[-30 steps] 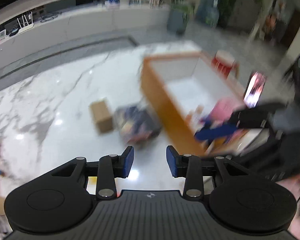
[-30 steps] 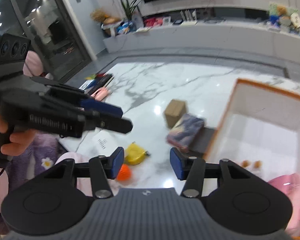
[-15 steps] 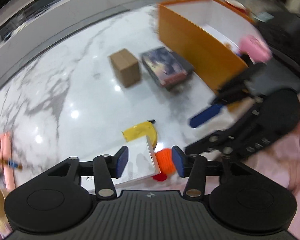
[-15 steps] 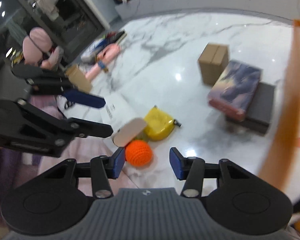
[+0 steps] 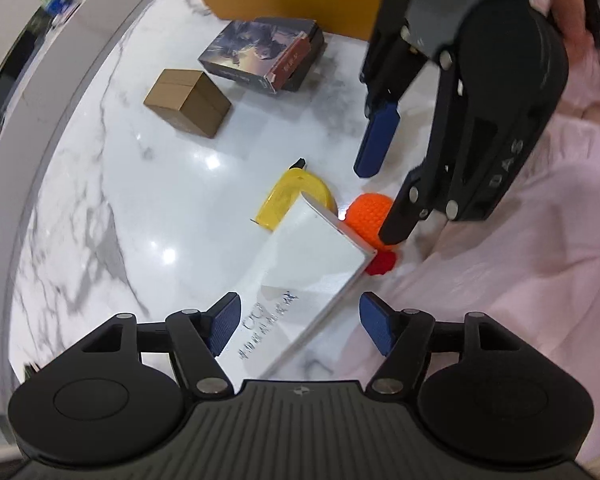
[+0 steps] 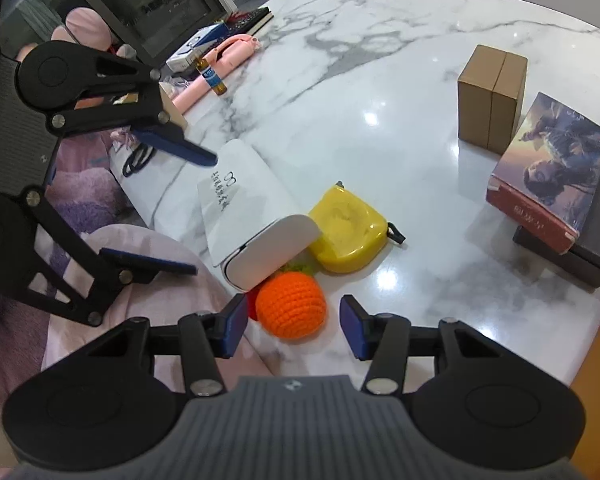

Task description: Organize objects

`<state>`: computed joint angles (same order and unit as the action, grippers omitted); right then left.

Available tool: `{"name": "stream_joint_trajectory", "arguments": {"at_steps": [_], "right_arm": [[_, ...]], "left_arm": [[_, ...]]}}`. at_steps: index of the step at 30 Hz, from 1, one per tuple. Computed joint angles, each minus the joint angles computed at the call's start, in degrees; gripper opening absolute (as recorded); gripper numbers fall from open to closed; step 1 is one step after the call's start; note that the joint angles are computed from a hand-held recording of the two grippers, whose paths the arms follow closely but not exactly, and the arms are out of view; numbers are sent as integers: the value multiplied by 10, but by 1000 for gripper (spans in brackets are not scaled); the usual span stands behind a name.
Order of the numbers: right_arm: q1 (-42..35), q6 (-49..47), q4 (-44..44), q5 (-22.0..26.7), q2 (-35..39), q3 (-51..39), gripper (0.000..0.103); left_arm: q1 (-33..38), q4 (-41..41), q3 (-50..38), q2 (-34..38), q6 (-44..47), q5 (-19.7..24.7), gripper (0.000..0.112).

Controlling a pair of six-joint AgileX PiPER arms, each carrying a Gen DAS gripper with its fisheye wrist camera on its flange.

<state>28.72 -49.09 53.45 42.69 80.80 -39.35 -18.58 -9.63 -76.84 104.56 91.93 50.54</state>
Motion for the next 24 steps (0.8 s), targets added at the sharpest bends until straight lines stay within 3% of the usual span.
{"name": "stream_joint_trajectory", "arguments": {"at_steps": [2, 10, 15, 19, 22, 24], "right_arm": [[-3, -6, -15, 12, 7, -10, 53], [6, 36, -58, 18, 18, -40, 53], [-1, 58, -111, 41, 3, -57, 53], [-8, 71, -151, 56, -5, -80, 53], [-12, 77, -171, 64, -6, -99, 53], [-13, 81, -181, 67, -5, -112, 53]], "left_arm": [[-4, 8, -8, 10, 7, -2, 82], [-39, 74, -123, 98, 31, 80, 86], [-58, 109, -196, 152, 29, 145, 85], [-57, 105, -216, 169, 33, 161, 81], [-53, 102, -220, 172, -15, 154, 81], [-48, 97, -243, 185, -65, 172, 80]]}}
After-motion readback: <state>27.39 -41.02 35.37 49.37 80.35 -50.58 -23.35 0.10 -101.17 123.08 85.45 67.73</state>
